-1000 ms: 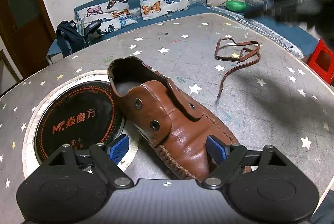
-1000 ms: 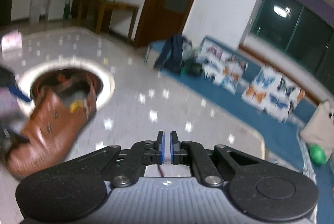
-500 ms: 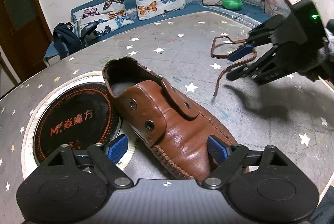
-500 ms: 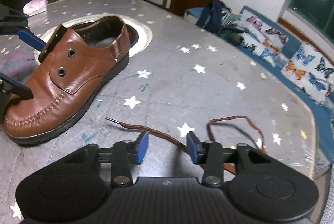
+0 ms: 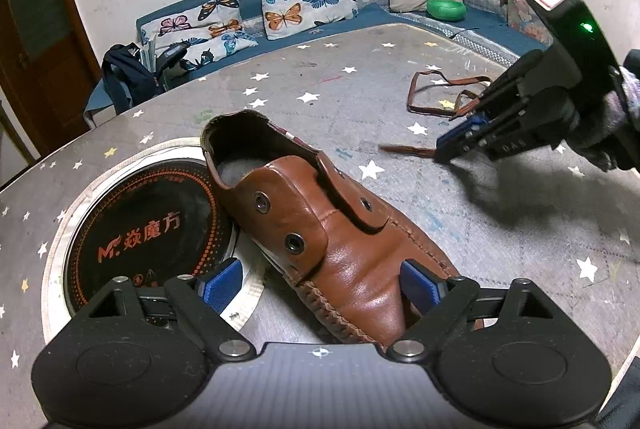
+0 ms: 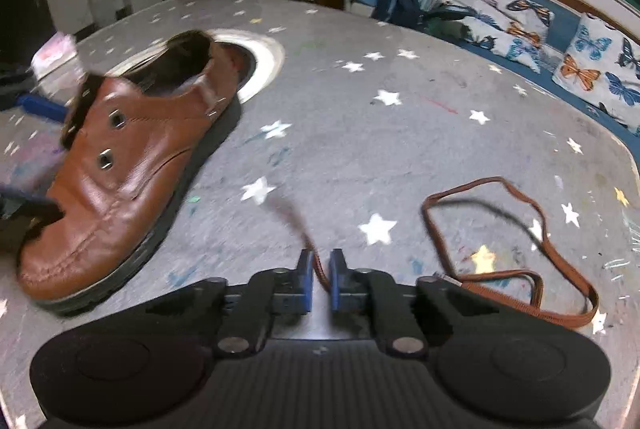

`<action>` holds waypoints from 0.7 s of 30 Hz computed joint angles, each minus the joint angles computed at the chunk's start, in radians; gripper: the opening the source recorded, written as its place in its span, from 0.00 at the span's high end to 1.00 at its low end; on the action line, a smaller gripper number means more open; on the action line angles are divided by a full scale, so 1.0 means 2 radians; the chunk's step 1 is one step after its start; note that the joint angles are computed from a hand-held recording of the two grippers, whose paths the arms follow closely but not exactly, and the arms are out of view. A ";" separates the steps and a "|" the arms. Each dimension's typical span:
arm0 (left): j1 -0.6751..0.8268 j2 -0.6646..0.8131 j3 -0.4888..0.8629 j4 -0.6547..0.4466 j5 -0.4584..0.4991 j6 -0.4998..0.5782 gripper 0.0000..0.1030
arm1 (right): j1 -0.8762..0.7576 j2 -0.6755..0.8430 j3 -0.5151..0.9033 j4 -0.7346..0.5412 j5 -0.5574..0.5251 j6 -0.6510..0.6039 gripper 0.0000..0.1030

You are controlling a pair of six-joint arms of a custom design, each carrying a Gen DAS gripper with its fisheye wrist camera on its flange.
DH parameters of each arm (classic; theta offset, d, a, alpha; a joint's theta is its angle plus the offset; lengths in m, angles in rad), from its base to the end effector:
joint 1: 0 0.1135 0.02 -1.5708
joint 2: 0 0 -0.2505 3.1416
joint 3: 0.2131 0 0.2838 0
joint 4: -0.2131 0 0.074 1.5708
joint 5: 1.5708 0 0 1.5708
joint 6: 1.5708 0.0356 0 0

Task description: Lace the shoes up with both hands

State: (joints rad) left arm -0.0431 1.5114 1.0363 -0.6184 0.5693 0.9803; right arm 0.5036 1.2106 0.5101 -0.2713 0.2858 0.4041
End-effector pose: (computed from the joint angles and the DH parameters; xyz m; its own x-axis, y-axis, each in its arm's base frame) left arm 0.3259 -0.0333 0.1977 -0.2584 0.7114 -0.6535 0.8951 0.4308 0.1150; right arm 0.2181 0.1087 0.1257 -0.7924 -0.0059 -0.6100 -0.0133 0.9999 0.0076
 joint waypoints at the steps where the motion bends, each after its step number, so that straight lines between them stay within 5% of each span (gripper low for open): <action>1: 0.000 0.000 0.000 0.000 0.000 0.000 0.14 | 0.007 0.007 0.003 0.001 0.005 0.000 0.90; 4: 0.000 -0.002 -0.002 0.000 -0.001 0.000 0.14 | 0.015 0.016 0.005 0.012 0.017 -0.003 0.75; 9: 0.000 -0.005 -0.004 0.000 -0.002 0.001 0.13 | 0.014 0.033 0.006 0.039 0.022 0.011 0.74; 15: 0.000 -0.009 -0.007 0.000 -0.003 0.001 0.12 | 0.042 0.049 0.015 0.037 0.049 0.033 0.98; 21: 0.004 -0.010 -0.007 -0.001 -0.002 0.004 0.12 | 0.101 0.023 0.035 -0.017 0.151 0.047 0.98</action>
State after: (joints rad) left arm -0.0355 1.4910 1.0221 -0.6207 0.5654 0.9892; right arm 0.7052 1.2560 0.5799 -0.3058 0.5874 0.4981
